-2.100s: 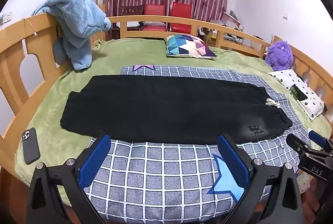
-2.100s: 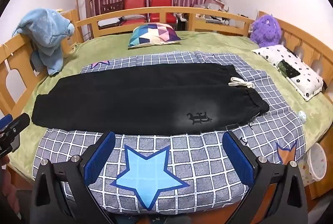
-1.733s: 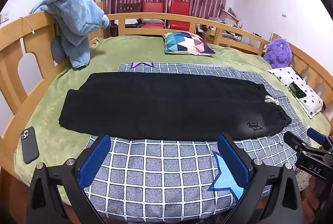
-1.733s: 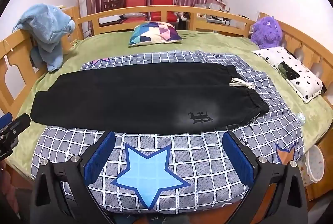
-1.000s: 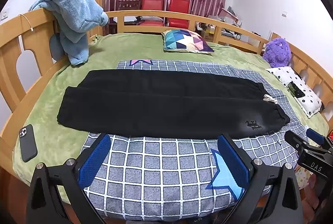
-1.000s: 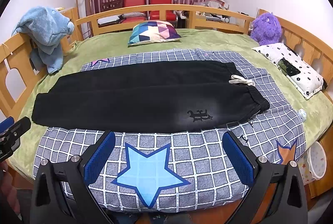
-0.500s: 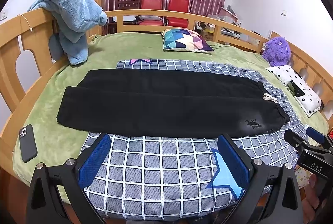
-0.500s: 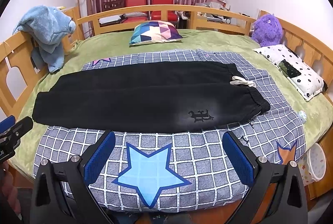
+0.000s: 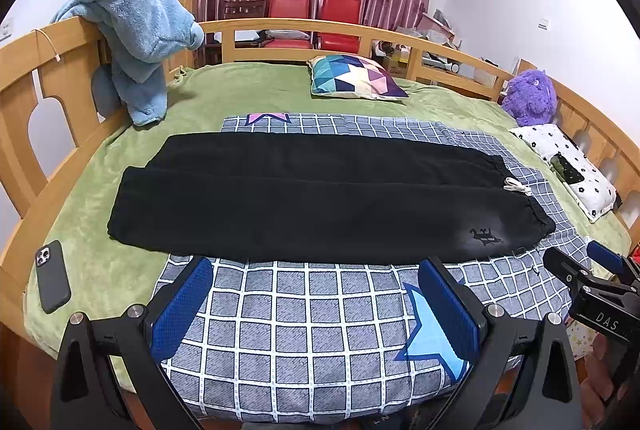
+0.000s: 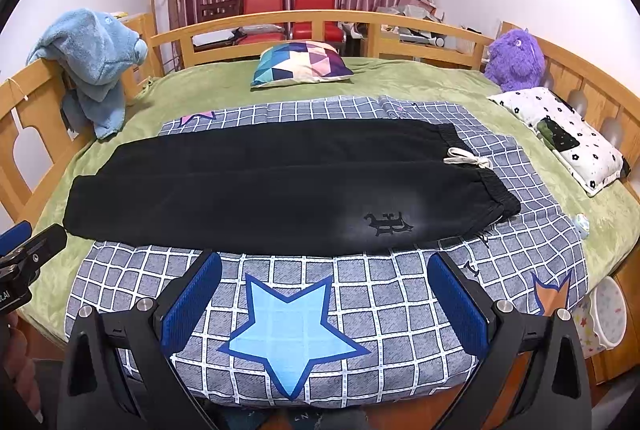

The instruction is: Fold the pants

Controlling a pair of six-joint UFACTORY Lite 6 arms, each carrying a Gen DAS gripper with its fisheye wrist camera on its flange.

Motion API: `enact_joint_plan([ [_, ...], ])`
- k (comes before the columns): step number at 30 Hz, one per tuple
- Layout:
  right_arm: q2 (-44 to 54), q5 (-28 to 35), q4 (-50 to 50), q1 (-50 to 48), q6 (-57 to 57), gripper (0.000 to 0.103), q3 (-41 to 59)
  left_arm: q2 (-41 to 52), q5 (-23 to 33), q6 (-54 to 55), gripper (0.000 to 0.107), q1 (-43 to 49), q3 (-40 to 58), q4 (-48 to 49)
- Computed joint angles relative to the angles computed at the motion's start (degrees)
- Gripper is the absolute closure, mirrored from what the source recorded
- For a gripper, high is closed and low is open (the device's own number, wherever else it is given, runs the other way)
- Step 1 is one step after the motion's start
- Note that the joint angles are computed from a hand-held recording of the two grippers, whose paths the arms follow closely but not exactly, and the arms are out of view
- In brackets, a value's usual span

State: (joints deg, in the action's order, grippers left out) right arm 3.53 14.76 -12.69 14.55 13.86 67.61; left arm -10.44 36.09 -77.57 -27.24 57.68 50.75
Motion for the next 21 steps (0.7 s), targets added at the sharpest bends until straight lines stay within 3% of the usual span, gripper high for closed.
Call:
enact_joint_plan([
  [21,-0.1,0.8,1.0,0.0,-1.2,0.002,0.5,0.2,0.0,0.3,0.004,0.0,0.3,-0.3],
])
